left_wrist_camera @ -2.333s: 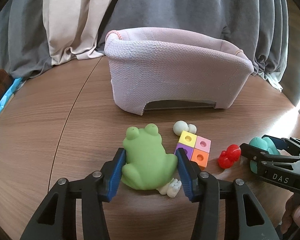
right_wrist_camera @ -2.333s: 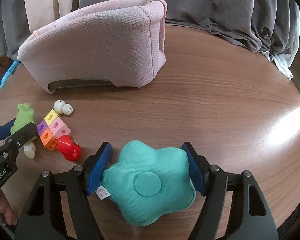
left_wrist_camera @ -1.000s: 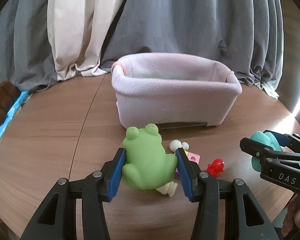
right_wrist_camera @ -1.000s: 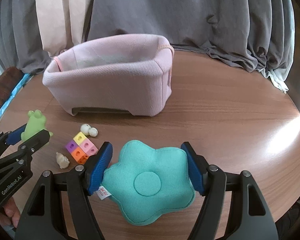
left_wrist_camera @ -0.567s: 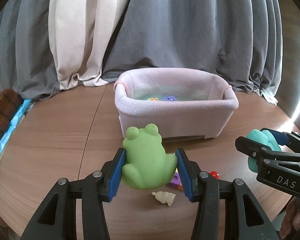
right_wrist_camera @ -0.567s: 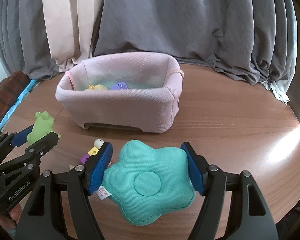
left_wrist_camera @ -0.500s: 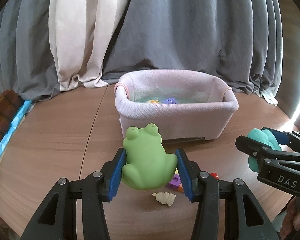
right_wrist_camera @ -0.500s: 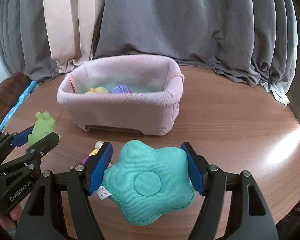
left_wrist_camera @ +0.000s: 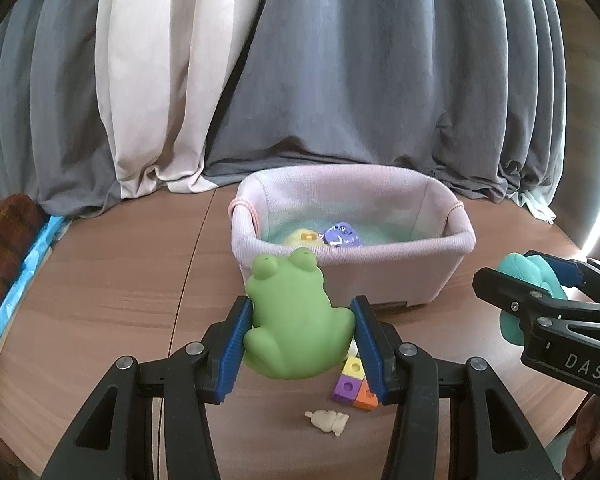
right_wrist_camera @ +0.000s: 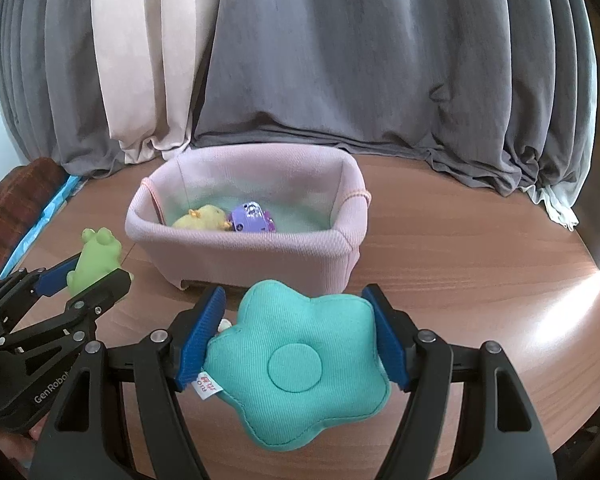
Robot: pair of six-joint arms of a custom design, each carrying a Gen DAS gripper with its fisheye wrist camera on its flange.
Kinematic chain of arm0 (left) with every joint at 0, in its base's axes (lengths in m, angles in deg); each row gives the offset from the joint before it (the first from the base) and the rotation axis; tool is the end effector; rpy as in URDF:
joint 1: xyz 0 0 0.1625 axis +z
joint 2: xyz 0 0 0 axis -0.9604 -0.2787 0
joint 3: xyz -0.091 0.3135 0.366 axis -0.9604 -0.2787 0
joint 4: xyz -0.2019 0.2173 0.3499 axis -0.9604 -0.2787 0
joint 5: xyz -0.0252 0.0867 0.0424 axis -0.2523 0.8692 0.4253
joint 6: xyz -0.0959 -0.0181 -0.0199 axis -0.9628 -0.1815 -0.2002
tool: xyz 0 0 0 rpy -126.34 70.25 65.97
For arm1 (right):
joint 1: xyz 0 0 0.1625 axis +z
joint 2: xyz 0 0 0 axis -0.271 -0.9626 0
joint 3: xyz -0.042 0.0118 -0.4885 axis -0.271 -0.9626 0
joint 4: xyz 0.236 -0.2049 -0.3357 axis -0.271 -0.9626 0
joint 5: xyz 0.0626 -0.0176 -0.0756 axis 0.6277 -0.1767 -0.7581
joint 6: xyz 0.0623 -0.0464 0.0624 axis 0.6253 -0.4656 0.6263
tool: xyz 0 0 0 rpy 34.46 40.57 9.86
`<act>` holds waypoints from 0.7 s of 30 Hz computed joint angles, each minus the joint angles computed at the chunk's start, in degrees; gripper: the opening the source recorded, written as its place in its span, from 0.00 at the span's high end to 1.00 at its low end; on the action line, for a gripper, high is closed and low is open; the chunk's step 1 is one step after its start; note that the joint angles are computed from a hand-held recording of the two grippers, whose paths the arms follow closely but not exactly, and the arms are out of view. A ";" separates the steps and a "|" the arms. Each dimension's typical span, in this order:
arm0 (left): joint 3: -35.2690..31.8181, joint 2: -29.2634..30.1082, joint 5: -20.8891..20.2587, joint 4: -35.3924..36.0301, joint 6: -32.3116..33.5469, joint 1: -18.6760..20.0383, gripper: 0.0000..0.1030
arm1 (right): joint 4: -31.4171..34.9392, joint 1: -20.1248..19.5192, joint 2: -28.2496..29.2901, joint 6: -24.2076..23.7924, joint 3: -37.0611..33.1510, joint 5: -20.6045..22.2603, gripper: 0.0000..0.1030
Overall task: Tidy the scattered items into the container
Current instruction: 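Lift and carry the frog with the left tool while the right tool carries the cushion to the basket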
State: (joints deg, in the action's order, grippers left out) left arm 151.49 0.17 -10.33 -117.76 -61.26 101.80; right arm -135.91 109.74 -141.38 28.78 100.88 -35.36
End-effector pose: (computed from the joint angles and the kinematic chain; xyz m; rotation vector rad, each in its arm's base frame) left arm -0.2062 -0.3644 0.0400 0.3022 2.1326 -1.0998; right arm 0.1291 -0.4028 0.1382 0.7823 -2.3300 0.8470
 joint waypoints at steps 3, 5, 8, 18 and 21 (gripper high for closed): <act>-0.29 -0.35 0.64 -0.72 1.19 0.08 0.55 | 0.45 0.63 -0.23 -0.12 -0.39 0.10 0.34; -0.47 -0.62 0.87 -0.72 1.58 0.19 0.55 | 0.67 1.13 -0.30 -0.35 -0.70 -0.05 0.34; -0.90 -0.90 1.09 -1.09 2.70 0.64 0.55 | 1.33 1.71 -0.54 -0.22 -1.27 -0.06 0.34; -2.94 -0.65 1.03 -7.79 11.77 3.05 0.55 | 4.09 2.85 -1.58 -0.26 -3.79 0.38 0.34; -3.69 -0.42 0.78 -9.94 14.88 3.81 0.55 | 5.11 3.02 -1.77 -0.43 -4.68 0.65 0.34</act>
